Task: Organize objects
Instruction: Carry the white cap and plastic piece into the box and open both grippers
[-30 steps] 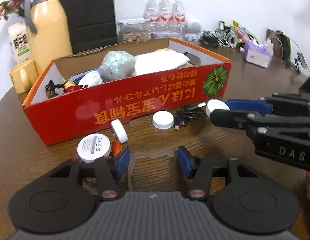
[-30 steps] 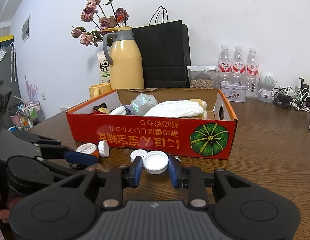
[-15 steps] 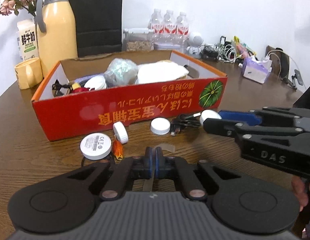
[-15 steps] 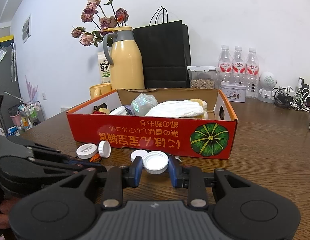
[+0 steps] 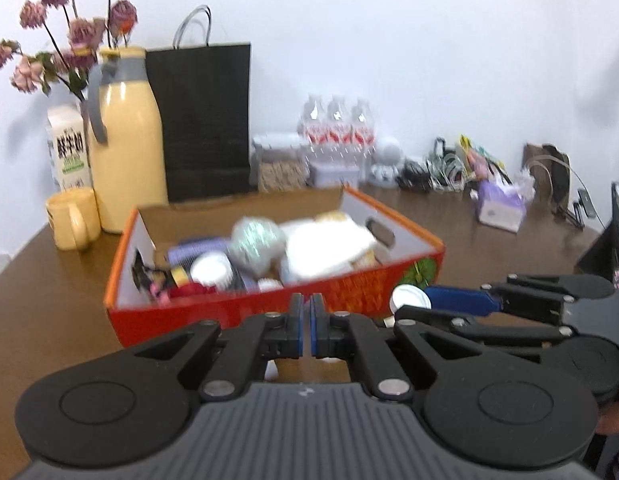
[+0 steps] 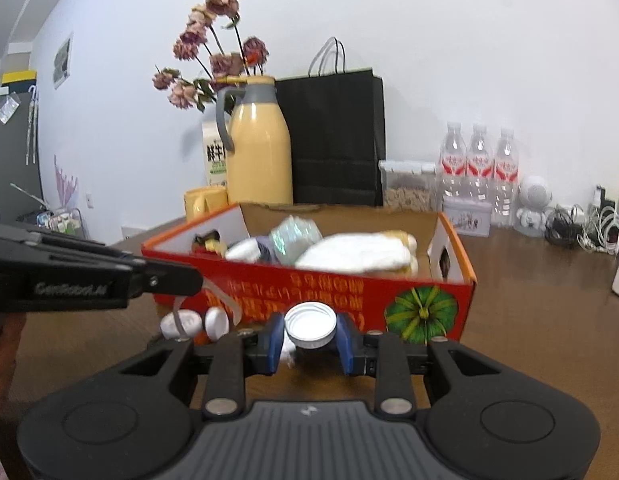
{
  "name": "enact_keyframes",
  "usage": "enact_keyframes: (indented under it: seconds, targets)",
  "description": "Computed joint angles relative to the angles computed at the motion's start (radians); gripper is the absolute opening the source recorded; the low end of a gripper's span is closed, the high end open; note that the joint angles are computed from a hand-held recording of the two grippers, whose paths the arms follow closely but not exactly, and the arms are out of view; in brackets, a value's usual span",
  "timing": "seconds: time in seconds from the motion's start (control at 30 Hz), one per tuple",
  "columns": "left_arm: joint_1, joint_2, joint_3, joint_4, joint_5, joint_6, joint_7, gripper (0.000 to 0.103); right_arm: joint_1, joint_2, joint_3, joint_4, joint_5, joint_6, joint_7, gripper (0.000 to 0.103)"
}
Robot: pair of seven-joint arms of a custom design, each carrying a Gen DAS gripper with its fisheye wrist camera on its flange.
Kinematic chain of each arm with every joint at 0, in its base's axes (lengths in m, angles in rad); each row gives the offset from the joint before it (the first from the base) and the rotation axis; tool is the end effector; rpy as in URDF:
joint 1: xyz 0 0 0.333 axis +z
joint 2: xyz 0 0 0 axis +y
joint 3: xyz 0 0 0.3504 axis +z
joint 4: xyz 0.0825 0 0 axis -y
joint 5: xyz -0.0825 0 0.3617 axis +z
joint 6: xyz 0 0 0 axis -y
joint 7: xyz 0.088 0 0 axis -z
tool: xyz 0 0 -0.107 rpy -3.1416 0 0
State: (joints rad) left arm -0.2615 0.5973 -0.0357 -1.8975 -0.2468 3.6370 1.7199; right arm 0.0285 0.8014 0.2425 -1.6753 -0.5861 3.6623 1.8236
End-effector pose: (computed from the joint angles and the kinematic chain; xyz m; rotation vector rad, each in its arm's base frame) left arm 0.6605 -0.1643 0.3702 -1.4473 1.6580 -1.0842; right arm 0.6843 0.2118 0.3349 -1.7325 0.9851 -0.6297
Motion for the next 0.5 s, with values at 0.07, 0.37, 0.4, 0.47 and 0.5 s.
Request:
enact_keyframes:
  seconds: [0.07,0.37,0.4,0.47,0.5]
  targets:
    - [0.002,0.008,0.006,0.028,-0.007,0.007,-0.004,0.004,0.004,0.006,0.005,0.030,-0.005,-0.006,-0.003,0.027]
    - [-0.023,0.113,0.073,0.260,-0.104,-0.035,-0.013,0.004,0.031,0.137,0.071,0.340,0.012,-0.159,-0.047,0.027]
    - [-0.033,0.133,0.091,0.298,-0.124,-0.052,-0.012,0.004,0.024,0.163,0.100,0.388,0.011,-0.193,-0.062,0.027]
    - [-0.063,0.181,0.143,0.386,-0.170,-0.100,-0.011,0.004,0.023,0.237,0.158,0.524,0.020,-0.276,-0.105,0.027]
    - [-0.086,0.211,0.182,0.435,-0.198,-0.124,-0.013,0.004,0.028,0.275,0.184,0.595,0.031,-0.316,-0.131,0.027]
